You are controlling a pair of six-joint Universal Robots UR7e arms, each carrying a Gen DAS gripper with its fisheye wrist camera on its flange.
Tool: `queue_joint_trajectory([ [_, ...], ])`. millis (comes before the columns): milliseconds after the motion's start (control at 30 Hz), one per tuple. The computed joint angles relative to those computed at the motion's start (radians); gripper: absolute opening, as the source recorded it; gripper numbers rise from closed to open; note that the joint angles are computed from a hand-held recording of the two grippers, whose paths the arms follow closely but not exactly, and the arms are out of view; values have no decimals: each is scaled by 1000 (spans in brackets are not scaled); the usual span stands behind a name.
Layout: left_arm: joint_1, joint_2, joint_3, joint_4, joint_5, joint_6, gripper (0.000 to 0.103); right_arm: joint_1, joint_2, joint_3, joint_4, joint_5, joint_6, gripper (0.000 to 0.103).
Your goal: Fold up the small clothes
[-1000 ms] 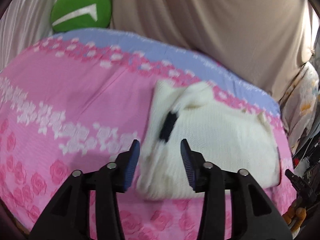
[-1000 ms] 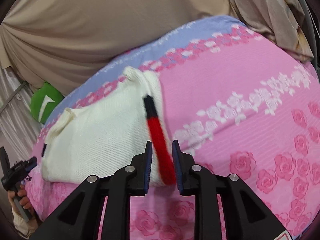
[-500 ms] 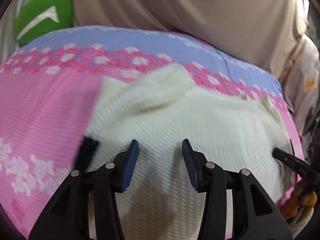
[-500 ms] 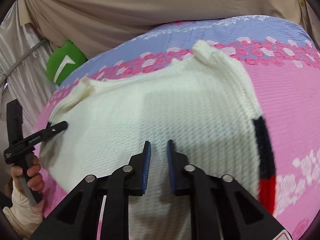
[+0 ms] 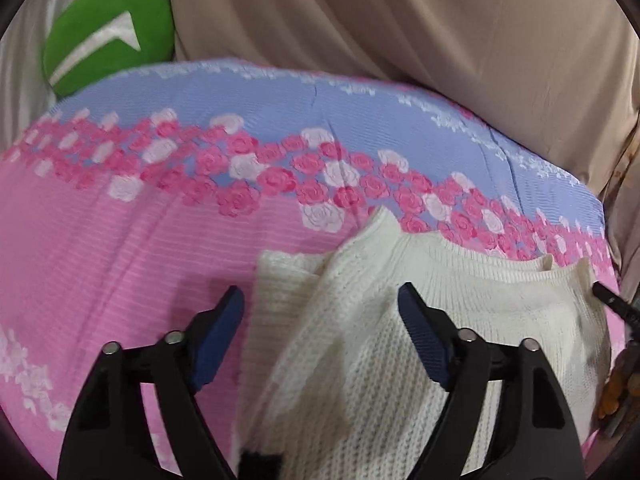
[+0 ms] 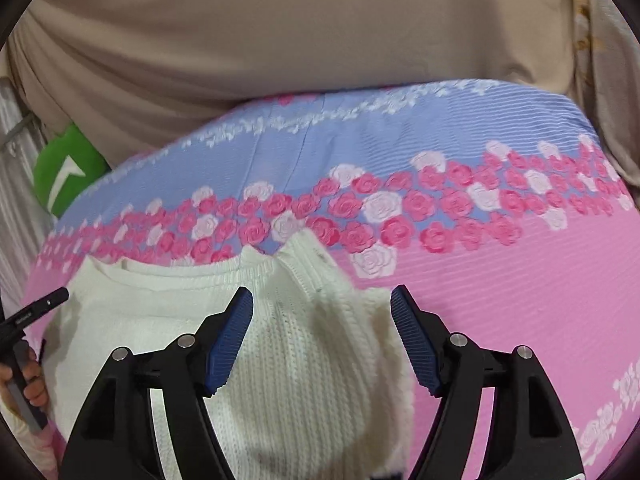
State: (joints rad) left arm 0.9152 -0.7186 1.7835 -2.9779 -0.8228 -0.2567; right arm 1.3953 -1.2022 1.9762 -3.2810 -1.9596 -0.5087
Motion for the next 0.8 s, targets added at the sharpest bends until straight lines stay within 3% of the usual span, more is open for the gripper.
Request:
queue_joint_trajectory([
  [33, 7, 4, -15, 36, -7, -22, 54, 9, 24, -11, -30, -42, -22, 62],
  [100, 10, 12, -29, 42, 13, -36, 39, 16, 35, -18, -42, -64, -27, 26],
  [167, 15, -2, -25, 30, -15, -45, 24, 3, 1, -7, -26, -3, 0, 8],
  [200, 14, -12, -17, 15, -28, -50, 21, -3, -21, 8, -32, 37, 7, 8],
  [267, 1, -31, 4, -38, -19, -46, 3, -18, -83, 56, -58, 150, 12, 8],
  [333, -10, -42, 14, -76, -5, -33, 0, -25, -115, 83, -79, 202, 12, 7],
  [400, -13, -27, -5, -52, 59, -34, 0, -24, -87, 57, -73, 150, 6, 7],
  [500, 27, 15, -65, 79, 89, -83, 0, -48, -15, -32, 66, 39, 59, 7],
  [567, 30, 31, -68, 65, 127, -74, 0, -62, -22, -40, 111, 70, 80, 7],
  [633, 25, 20, -56, 46, 114, -60, 0, -57, -37, -33, 107, 85, 70, 7],
  [733, 3, -9, -24, 15, 98, -46, 0, -61, -59, -13, 93, 110, 93, 14],
  [767, -8, -24, -6, -12, 73, -31, 3, -56, -67, 0, 72, 107, 100, 23],
  [800, -17, -33, 4, -25, 54, -13, 9, -54, -75, 11, 55, 117, 97, 39],
])
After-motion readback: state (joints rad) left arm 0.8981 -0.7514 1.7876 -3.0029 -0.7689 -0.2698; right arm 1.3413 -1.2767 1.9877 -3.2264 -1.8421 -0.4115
